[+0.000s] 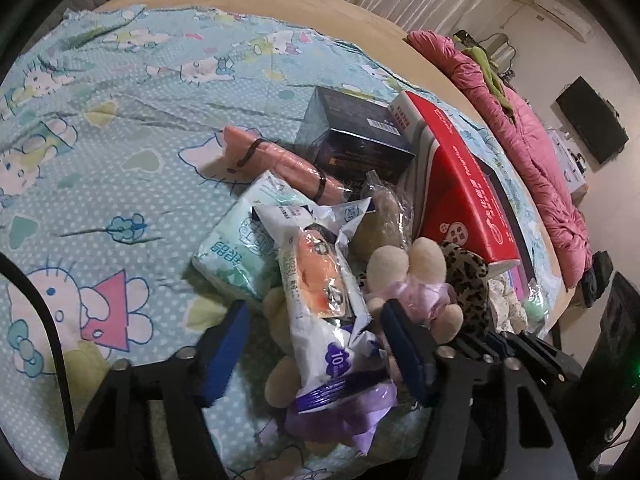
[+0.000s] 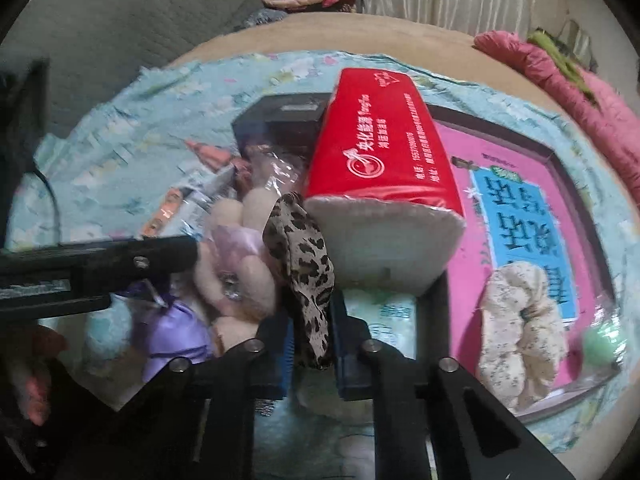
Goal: Organize soft objects
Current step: 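Grasp the white wet-wipes packet with the left tool while the right tool grasps the leopard-print scrunchie, then lift and carry the wipes packet and leopard scrunchie over the pink book tray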
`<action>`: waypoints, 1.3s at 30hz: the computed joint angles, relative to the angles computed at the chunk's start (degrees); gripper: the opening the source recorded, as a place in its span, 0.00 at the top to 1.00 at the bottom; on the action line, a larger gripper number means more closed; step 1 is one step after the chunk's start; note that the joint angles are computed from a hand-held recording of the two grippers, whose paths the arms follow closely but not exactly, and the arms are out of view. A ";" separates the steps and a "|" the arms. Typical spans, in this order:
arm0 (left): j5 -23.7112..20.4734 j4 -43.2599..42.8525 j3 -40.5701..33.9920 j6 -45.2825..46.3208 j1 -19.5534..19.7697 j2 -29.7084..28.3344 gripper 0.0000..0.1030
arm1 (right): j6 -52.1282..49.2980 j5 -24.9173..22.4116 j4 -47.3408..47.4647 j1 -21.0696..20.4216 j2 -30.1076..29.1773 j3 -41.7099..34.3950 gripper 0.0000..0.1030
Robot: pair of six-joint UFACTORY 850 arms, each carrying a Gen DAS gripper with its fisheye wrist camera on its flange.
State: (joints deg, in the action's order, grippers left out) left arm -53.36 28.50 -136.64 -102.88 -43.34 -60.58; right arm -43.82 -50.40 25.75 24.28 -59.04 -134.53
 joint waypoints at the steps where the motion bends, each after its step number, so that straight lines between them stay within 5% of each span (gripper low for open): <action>1: 0.78 -0.22 0.72 -0.20 0.08 0.32 0.49 | -0.61 0.26 1.14 -0.21 0.35 0.50 0.87; 4: 2.91 1.20 3.77 -2.72 0.00 1.86 0.62 | -2.62 0.78 4.49 -0.69 1.62 2.26 0.88; 8: 5.26 4.55 8.60 -7.01 -0.35 4.61 0.64 | -6.34 2.44 8.56 -1.12 4.26 5.86 0.89; 17: -1.02 10.68 4.24 -7.47 -2.64 3.86 0.65 | -10.87 4.94 14.71 -2.14 7.02 9.27 0.90; 22: -1.81 10.57 4.01 -6.85 -3.12 4.01 0.65 | -7.11 0.63 12.42 -2.44 4.31 5.19 0.89; 27: -0.60 10.46 6.20 -8.02 -3.24 5.16 0.65 | -4.65 -0.31 9.34 -1.98 2.69 2.88 0.79; 30: -0.21 10.79 6.51 -8.31 -3.32 5.32 0.65 | -2.76 -1.11 6.98 -1.67 1.61 1.46 0.63; 39: 1.38 10.72 7.82 -8.96 -3.12 5.87 0.65 | 2.46 -2.71 0.15 -0.52 -2.78 -4.65 0.61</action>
